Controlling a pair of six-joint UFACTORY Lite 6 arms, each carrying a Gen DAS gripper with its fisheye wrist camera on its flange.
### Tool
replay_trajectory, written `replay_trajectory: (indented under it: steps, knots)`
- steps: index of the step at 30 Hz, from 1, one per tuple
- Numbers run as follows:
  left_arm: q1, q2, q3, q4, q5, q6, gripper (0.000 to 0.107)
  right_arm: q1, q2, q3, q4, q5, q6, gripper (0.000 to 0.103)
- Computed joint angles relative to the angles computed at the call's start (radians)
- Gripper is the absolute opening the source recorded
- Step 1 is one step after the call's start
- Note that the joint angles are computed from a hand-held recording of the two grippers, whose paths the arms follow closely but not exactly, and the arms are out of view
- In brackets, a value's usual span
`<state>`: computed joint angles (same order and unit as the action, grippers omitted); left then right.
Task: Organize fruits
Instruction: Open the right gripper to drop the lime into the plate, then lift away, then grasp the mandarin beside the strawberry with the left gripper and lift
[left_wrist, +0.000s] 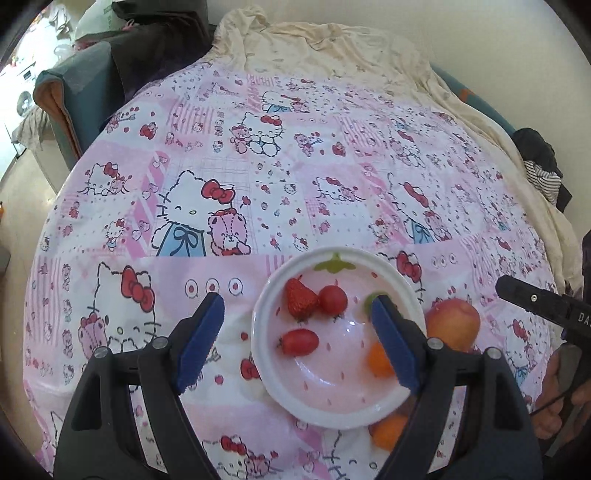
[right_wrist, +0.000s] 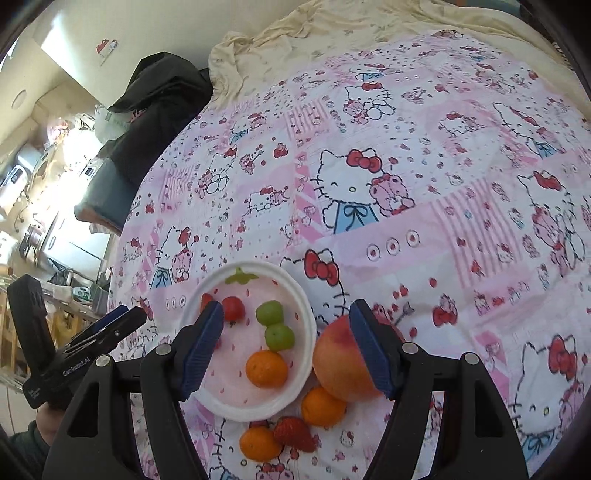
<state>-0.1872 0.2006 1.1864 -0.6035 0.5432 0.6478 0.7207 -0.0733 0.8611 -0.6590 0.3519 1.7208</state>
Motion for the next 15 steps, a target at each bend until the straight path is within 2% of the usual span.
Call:
replay_trajectory:
  steps: [6, 9, 15]
  knots:
    - [0.008, -0.129, -0.126, -0.003, 0.028, 0.015, 0.079, 0.079, -0.091, -0.059, -0.008, 0.086, 0.073, 0.073]
    - [-0.017, -0.203, -0.211, 0.085, 0.010, -0.052, 0.079, 0.109, -0.152, -0.099, 0.010, 0.128, 0.078, 0.073]
    - [-0.066, -0.317, -0.360, 0.082, 0.043, -0.032, 0.079, 0.169, -0.279, -0.195, 0.022, 0.192, 0.164, 0.073]
